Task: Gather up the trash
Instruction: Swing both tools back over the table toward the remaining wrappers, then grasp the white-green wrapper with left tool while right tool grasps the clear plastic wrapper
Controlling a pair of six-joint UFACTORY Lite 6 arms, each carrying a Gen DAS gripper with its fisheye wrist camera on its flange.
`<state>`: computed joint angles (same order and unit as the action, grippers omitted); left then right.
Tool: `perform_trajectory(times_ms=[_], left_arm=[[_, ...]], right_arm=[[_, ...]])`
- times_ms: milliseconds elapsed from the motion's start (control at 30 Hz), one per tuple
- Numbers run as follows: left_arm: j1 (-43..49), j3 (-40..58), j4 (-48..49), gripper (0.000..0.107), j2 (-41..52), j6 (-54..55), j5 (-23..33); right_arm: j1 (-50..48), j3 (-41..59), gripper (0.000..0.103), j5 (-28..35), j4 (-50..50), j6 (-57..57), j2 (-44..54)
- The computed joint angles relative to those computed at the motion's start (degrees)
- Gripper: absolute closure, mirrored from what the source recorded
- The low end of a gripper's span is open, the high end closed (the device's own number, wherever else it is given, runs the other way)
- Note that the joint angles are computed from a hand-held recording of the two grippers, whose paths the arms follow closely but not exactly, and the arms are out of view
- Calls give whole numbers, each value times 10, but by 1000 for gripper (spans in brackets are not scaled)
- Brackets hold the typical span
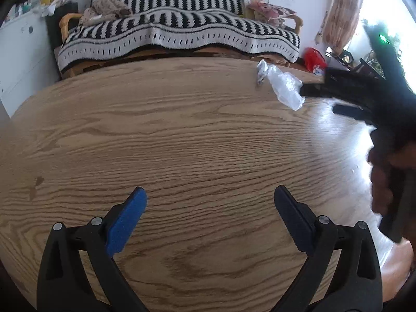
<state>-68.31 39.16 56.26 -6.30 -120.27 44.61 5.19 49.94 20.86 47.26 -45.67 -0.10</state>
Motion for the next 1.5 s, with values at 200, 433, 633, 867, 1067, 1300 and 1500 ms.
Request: perform_trajectory(times_ms=[200, 433, 633, 867, 1067, 1300, 1500], left_arm=[[19, 24, 9, 11, 15, -6, -12], [25, 51, 11, 11, 42, -4, -14], [47, 96, 30, 11, 89, 26, -25], [139, 270, 10, 11, 258, 200, -95], [209, 496, -98, 11, 432, 411, -99], [262, 814, -191, 10, 634, 556, -24], [283, 1035, -240, 19, 761, 633, 48]], right_arm=[[20, 126, 23, -20, -35, 26, 148], [-27, 70, 95, 20, 92, -172, 128], [-210, -139, 98, 141, 104, -343, -85], [-580, -253, 98, 364, -44, -502, -254], [-807, -232, 98, 493, -131, -644, -226], [-809, -194, 98, 536, -137, -642, -216], [-794, -154, 98, 566, -132, -620, -201]])
